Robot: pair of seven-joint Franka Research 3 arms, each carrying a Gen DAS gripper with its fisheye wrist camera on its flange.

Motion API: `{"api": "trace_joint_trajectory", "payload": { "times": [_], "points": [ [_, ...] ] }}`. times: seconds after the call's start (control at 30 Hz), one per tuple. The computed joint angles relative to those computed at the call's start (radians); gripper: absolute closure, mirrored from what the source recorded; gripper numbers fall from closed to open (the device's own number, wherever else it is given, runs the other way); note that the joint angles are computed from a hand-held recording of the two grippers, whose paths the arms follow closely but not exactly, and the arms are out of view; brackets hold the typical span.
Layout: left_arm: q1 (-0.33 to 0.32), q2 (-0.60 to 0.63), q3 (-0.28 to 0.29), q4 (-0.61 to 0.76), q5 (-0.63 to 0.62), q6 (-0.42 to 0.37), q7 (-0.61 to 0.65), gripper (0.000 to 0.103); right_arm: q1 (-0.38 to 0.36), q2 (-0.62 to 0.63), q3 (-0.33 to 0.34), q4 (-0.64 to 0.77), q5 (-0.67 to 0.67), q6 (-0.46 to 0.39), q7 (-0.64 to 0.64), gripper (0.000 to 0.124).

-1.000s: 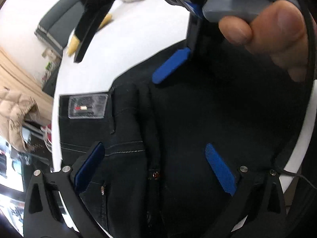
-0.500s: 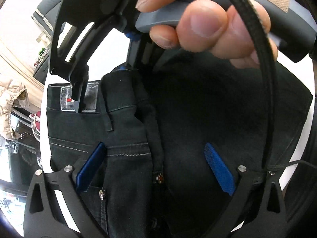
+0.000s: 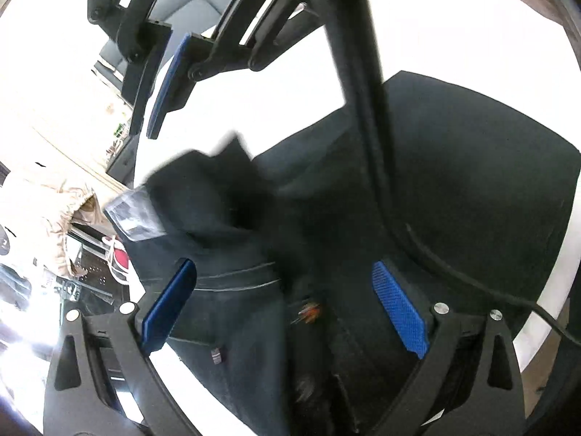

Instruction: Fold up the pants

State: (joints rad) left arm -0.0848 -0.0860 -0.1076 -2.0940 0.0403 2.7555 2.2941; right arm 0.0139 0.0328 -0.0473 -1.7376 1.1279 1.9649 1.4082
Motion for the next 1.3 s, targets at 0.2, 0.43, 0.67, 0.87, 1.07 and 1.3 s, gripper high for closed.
{"api": "trace_joint_trajectory", "payload": {
  "times": [0.2,0.43,0.67,0.87,1.07,1.3],
  "points": [
    [0.014,0.05,-0.008,0.046,0.036,-0.091,-0.06,0.004,0.009,0.056,0.009,0.09,-0.21,-0.055,-0.024,0.115],
    [0.03,0.089,-0.01,0.094,-0.137,-0.123,0.054,0.004,-0.053,0.184,0.005,0.205,-0.271,-0.071,0.004,0.052],
    [0.047,0.077,-0.016,0.075,-0.322,-0.11,0.188,0.004,-0.087,0.432,0.086,0.494,-0.291,-0.256,-0.015,0.053],
    [0.059,0.097,-0.005,0.104,-0.434,-0.124,0.27,0.004,-0.085,0.518,0.14,0.598,-0.32,-0.353,-0.055,0.08],
    [0.071,0.083,-0.005,0.102,-0.511,-0.126,0.332,0.004,-0.063,0.405,0.12,0.454,-0.352,-0.242,-0.071,0.105],
    [0.097,0.069,0.019,0.159,-0.799,-0.222,0.515,0.004,-0.035,0.139,0.073,0.129,-0.267,-0.007,-0.083,0.106]
  ]
}}
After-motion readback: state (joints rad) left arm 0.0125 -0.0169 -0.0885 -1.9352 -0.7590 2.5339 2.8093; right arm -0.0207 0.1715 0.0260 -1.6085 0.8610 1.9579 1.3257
